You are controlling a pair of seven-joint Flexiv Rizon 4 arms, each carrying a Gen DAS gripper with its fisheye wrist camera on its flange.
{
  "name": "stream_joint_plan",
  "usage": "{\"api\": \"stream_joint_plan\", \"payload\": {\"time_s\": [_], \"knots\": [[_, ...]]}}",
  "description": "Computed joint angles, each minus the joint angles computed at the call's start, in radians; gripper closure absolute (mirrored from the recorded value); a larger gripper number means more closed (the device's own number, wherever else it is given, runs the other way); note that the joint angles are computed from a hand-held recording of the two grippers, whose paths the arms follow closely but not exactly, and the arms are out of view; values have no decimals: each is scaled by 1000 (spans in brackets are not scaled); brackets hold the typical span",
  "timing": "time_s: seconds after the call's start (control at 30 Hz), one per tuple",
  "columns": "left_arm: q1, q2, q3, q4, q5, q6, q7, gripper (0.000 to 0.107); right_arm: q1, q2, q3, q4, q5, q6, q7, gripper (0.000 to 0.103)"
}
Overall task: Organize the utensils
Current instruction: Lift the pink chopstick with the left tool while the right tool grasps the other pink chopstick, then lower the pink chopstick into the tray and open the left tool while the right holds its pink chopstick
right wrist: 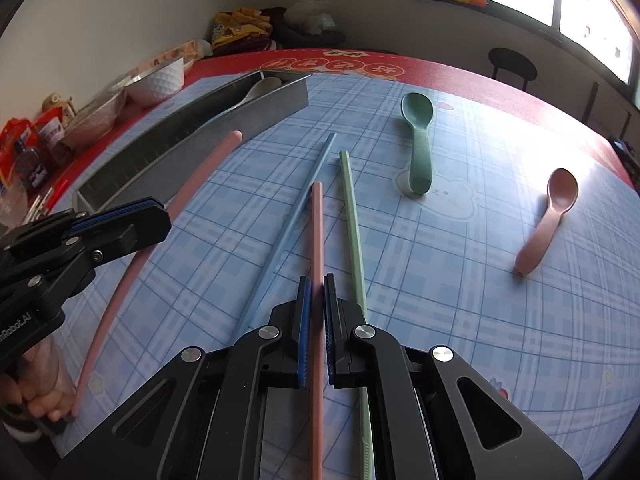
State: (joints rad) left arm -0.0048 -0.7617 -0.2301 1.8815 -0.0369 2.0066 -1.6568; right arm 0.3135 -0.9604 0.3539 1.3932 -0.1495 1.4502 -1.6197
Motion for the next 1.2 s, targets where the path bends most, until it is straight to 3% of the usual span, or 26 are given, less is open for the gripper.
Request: {"api": "stream_joint_plan", "payload": {"time_s": [0.23,0.33,0.53,0.9,1.0,1.2], "knots": [[25,-5,-25,0,29,11,-6,100,-111,-23,122,35,59,181,48,97],[49,-11,-48,2,49,21,-17,100,-153,-49,173,19,28,169,79,97],[115,-14,-101,18,110,51,-60,100,-155,-52,175,31,-26,173,94,97],[366,86,-293,83,203,-97,-97,100,-226,-92,272,26,-70,169,88,97],[368,116,-273,55,161,-175,-40,100,-237,-96,284,30,-75,173,86,97],[211,104,-87,-118,52,-331,80,100,-227,-90,268,30,-80,166,97,97]]}}
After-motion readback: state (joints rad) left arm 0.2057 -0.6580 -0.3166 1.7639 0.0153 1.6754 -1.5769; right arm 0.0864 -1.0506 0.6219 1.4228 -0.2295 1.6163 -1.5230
